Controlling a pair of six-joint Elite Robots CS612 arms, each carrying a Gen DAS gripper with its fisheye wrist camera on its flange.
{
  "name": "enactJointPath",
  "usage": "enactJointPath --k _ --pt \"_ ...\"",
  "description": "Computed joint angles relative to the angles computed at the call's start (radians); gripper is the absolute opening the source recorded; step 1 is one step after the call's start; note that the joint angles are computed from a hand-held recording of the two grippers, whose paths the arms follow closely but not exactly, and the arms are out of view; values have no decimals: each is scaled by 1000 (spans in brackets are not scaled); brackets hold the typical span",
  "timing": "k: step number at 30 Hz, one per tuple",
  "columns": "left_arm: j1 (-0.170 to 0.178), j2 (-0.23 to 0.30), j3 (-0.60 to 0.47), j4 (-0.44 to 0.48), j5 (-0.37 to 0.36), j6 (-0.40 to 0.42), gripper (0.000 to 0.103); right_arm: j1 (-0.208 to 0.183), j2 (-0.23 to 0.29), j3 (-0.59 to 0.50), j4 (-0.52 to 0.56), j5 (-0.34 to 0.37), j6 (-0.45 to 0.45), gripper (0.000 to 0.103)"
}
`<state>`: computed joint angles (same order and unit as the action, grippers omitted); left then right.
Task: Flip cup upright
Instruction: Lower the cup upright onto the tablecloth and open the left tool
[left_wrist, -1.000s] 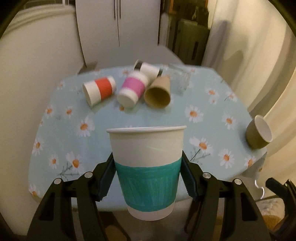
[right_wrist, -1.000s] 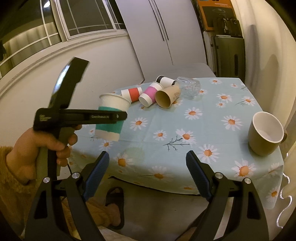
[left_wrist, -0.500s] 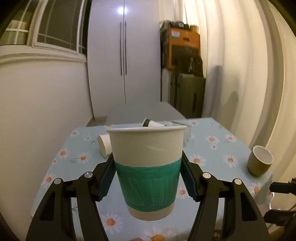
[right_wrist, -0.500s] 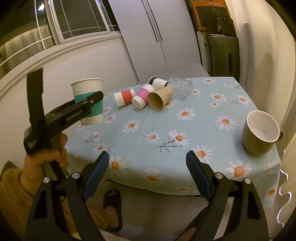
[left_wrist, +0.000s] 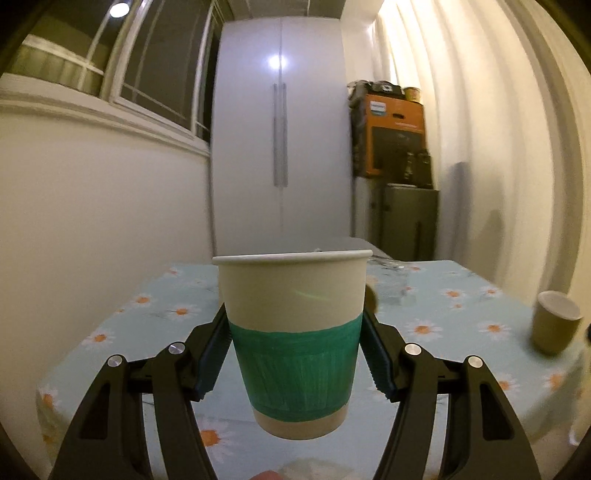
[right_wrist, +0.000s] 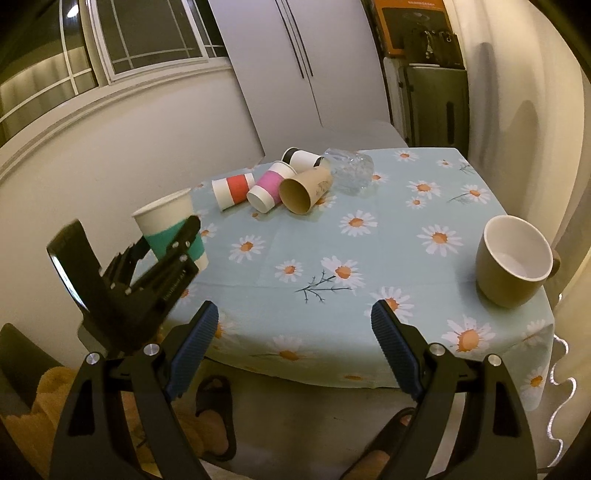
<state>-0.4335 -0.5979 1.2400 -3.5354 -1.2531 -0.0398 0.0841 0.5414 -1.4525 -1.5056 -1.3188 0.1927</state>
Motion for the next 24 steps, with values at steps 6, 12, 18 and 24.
enactJointPath --k 6,12,18,24 --pt "-12 52 -33 -81 90 21 63 2 -7 17 23 -10 -14 84" --pt "-21 85 -54 -124 152 54 64 2 -9 22 39 -16 -29 84" --pt "-26 108 -73 -129 192 52 64 4 -14 34 48 -18 -41 84" --pt "-26 118 -75 -142 196 64 65 5 -14 36 51 -26 -45 84"
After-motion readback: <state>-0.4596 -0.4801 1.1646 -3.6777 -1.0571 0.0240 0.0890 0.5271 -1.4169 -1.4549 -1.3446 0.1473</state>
